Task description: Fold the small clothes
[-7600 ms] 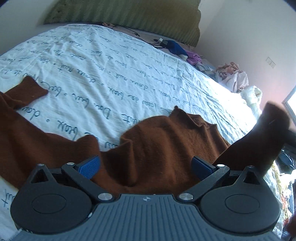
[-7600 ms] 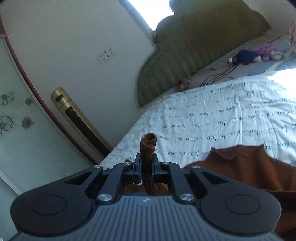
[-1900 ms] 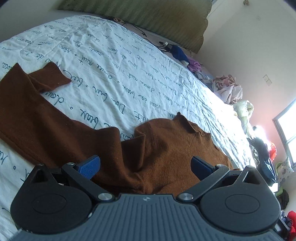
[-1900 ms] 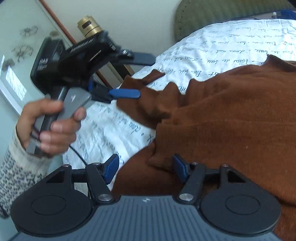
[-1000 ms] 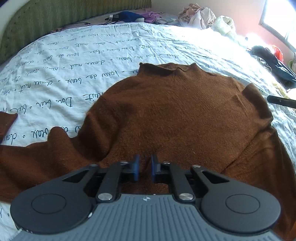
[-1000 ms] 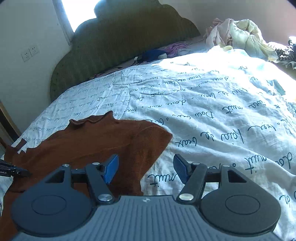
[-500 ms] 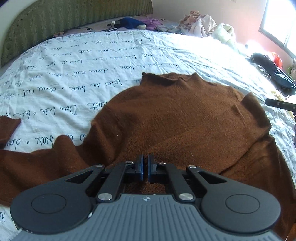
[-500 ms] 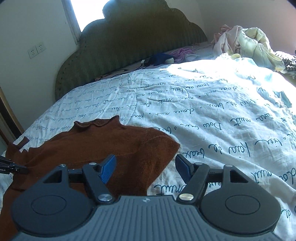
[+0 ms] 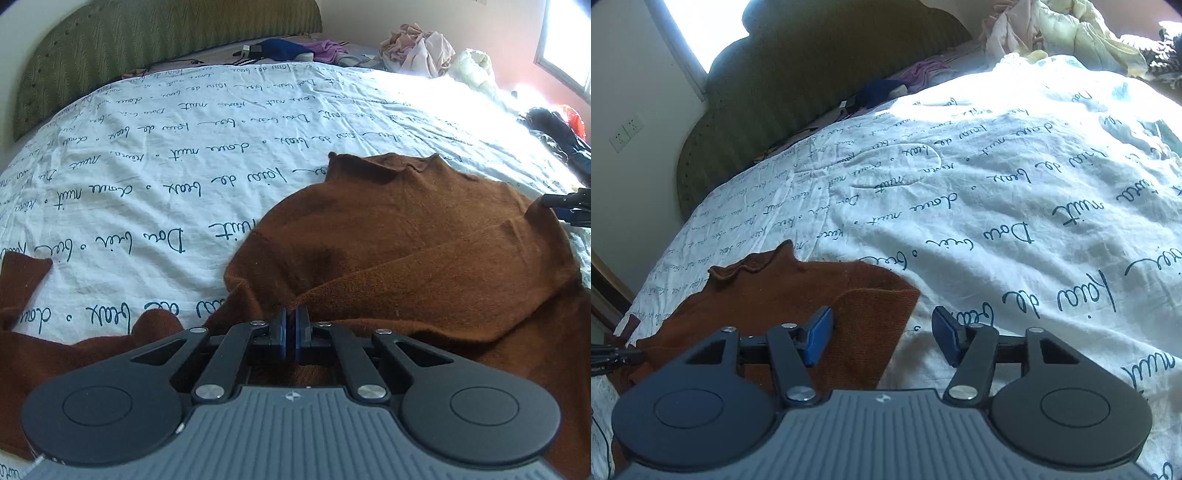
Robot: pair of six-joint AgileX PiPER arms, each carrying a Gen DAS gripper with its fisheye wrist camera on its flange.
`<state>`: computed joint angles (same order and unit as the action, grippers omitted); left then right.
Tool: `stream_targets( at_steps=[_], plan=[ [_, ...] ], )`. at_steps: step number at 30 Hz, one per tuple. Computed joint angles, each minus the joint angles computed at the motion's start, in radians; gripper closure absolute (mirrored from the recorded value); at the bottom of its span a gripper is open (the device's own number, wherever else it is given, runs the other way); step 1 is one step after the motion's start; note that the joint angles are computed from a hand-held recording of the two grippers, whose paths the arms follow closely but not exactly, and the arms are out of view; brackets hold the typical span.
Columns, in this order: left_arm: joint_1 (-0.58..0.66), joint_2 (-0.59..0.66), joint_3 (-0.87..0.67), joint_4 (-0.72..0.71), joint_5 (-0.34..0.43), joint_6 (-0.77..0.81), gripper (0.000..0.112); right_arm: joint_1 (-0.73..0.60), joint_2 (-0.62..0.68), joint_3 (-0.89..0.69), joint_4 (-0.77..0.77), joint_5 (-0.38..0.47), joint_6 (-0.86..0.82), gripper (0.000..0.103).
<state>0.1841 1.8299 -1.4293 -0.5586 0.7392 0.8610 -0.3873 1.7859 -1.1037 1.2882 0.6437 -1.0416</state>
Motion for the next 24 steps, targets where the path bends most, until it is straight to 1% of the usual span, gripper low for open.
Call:
stream_targets(
  at_steps=[2,3,4,5,6,7,8,9,10,11,12,13,15,16,17,18,19,20,21,22,23,24],
  plan=[
    [0.001,0.009,0.011,-0.02,-0.016,0.019,0.105,-0.027,0.035,-0.013,0.039,0.049,-0.003,0.054],
    [-0.004,0.01,0.018,-0.017,-0.038,0.015,0.103,-0.033,0.058,-0.024,0.06,0.081,-0.022,0.059],
    [-0.008,0.014,0.01,0.0,-0.039,-0.008,0.101,-0.026,0.07,-0.036,0.041,0.073,0.0,0.085],
    [-0.01,0.014,-0.004,0.012,-0.025,-0.034,0.102,-0.01,0.067,-0.042,0.004,0.026,0.026,0.096],
    [-0.012,-0.002,0.0,-0.005,-0.02,-0.02,0.101,-0.002,0.069,-0.045,0.007,0.005,0.023,0.096],
    [-0.021,-0.018,0.017,-0.007,-0.045,-0.002,0.084,-0.007,0.076,-0.049,0.017,0.019,0.02,0.096],
    [-0.034,-0.015,0.015,0.032,-0.06,-0.016,0.074,0.002,0.067,-0.047,-0.003,-0.006,0.026,0.096],
    [-0.04,-0.004,0.009,0.069,-0.067,-0.042,0.061,0.022,0.057,-0.046,-0.047,-0.058,0.04,0.096],
    [-0.031,0.017,-0.008,0.076,-0.053,-0.053,0.055,0.026,0.067,-0.056,-0.068,-0.069,0.049,0.096],
    [-0.012,0.028,-0.021,0.057,-0.034,-0.046,0.053,0.017,0.079,-0.063,-0.057,-0.054,0.054,0.096],
    [0.01,0.023,-0.022,0.023,-0.02,-0.029,0.054,0.018,0.077,-0.064,-0.064,-0.064,0.075,0.096],
    [0.03,0.005,-0.011,0.003,-0.018,-0.019,0.049,0.03,0.056,-0.053,-0.081,-0.099,0.091,0.093],
    [0.047,-0.057,0.035,0.006,-0.05,-0.017,0.038,0.045,0.001,-0.034,-0.156,-0.129,0.159,0.08],
    [0.067,-0.094,0.065,-0.04,-0.047,0.035,0.038,0.056,-0.039,-0.007,-0.161,-0.15,0.15,0.066],
    [0.089,-0.124,0.083,-0.087,-0.024,0.089,0.039,0.076,-0.086,0.023,-0.176,-0.176,0.127,0.061],
    [0.109,-0.15,0.101,-0.135,0.005,0.137,0.038,0.093,-0.138,0.062,-0.151,-0.184,0.065,0.061],
    [0.124,-0.17,0.119,-0.182,0.031,0.178,0.037,0.101,-0.175,0.092,-0.107,-0.153,0.004,0.061],
    [0.138,-0.183,0.136,-0.241,0.074,0.232,0.037,0.11,-0.199,0.112,-0.082,-0.112,-0.037,0.061],
    [0.142,-0.188,0.151,-0.284,0.109,0.281,0.037,0.14,-0.224,0.135,-0.079,-0.103,-0.065,0.061],
    [0.128,-0.193,0.171,-0.298,0.12,0.313,0.037,0.174,-0.239,0.154,-0.079,-0.109,-0.088,0.061],
    [0.099,-0.195,0.191,-0.273,0.096,0.321,0.037,0.208,-0.243,0.167,-0.086,-0.109,-0.107,0.062],
    [0.063,-0.197,0.217,-0.227,0.049,0.33,0.039,0.237,-0.237,0.165,-0.132,-0.113,-0.086,0.062]
  ],
)
